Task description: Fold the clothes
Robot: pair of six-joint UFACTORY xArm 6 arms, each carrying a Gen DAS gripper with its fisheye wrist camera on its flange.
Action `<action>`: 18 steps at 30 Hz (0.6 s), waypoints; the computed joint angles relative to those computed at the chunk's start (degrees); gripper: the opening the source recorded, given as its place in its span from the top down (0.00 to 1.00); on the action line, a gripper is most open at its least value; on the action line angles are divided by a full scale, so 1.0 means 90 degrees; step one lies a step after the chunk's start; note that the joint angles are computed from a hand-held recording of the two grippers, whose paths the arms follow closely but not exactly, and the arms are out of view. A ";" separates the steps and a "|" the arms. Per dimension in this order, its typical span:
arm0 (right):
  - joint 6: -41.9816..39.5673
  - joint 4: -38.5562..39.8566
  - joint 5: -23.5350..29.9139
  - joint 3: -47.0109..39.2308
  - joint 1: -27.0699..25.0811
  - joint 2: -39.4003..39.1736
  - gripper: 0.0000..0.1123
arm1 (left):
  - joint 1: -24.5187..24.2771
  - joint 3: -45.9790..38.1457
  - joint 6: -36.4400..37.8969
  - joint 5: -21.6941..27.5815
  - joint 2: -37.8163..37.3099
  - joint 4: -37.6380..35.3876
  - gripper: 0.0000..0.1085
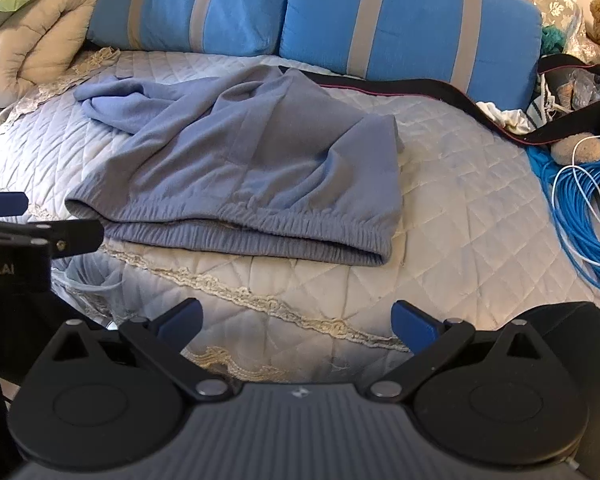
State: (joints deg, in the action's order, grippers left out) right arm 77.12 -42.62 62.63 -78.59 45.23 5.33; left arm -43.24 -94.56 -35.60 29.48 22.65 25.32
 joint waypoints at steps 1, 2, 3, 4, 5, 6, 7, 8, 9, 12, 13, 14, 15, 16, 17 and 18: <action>0.0019 -0.0008 0.0025 -0.0009 0.0004 0.0002 0.08 | 0.0003 -0.0001 -0.0003 0.0000 0.0001 -0.0007 0.05; 0.0039 -0.0017 0.0049 -0.0017 0.0008 0.0003 0.08 | 0.0006 0.0000 -0.0006 -0.0001 0.0001 -0.0013 0.05; 0.0059 -0.0025 0.0074 -0.0025 0.0012 0.0004 0.08 | 0.0009 0.0002 -0.0010 -0.0001 0.0000 -0.0020 0.05; 0.0079 -0.0033 0.0098 -0.0032 0.0016 0.0005 0.08 | 0.0012 0.0003 -0.0013 -0.0002 0.0000 -0.0026 0.05; 0.0098 -0.0041 0.0123 -0.0040 0.0020 0.0006 0.08 | 0.0015 0.0005 -0.0017 -0.0003 -0.0001 -0.0032 0.05; 0.0125 -0.0033 0.0160 -0.0057 0.0025 0.0013 0.08 | 0.0018 0.0006 -0.0021 -0.0004 -0.0001 -0.0039 0.05; 0.0151 0.0002 0.0078 0.0013 -0.0005 -0.0031 0.08 | 0.0019 0.0005 -0.0022 -0.0003 0.0001 -0.0046 0.05; 0.0165 0.0037 -0.0058 0.0121 -0.0051 -0.0092 0.08 | 0.0013 -0.0011 -0.0012 0.0008 0.0014 -0.0061 0.05; 0.0179 0.0064 -0.0079 0.0139 -0.0063 -0.0097 0.08 | 0.0006 -0.0022 -0.0009 0.0014 0.0024 -0.0066 0.05; 0.0143 0.0124 -0.0155 0.0194 -0.0099 -0.0121 0.08 | -0.0014 0.0046 -0.0081 -0.0024 -0.0015 0.0026 0.05; 0.0141 0.0119 -0.0195 0.0228 -0.0112 -0.0143 0.08 | -0.0019 0.0017 -0.0058 0.0016 -0.0003 -0.0001 0.05; 0.0144 0.0116 -0.0220 0.0253 -0.0119 -0.0161 0.08 | -0.0021 0.0028 -0.0055 0.0016 -0.0009 -0.0009 0.05; 0.0143 0.0122 -0.0236 0.0273 -0.0127 -0.0175 0.08 | -0.0022 0.0040 -0.0054 0.0015 -0.0015 -0.0016 0.05; 0.0134 0.0134 -0.0239 0.0273 -0.0131 -0.0177 0.08 | -0.0024 0.0051 -0.0054 0.0011 -0.0021 -0.0022 0.05; 0.0119 0.0150 -0.0240 0.0267 -0.0133 -0.0174 0.08 | -0.0028 0.0059 -0.0053 0.0013 -0.0026 -0.0030 0.05; 0.0103 0.0167 -0.0251 0.0270 -0.0137 -0.0176 0.08 | -0.0031 0.0052 -0.0039 0.0026 -0.0023 -0.0049 0.05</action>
State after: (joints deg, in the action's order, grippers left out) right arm 78.05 -41.12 60.37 -76.16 43.99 3.74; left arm -43.52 -94.09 -35.95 29.71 22.44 24.88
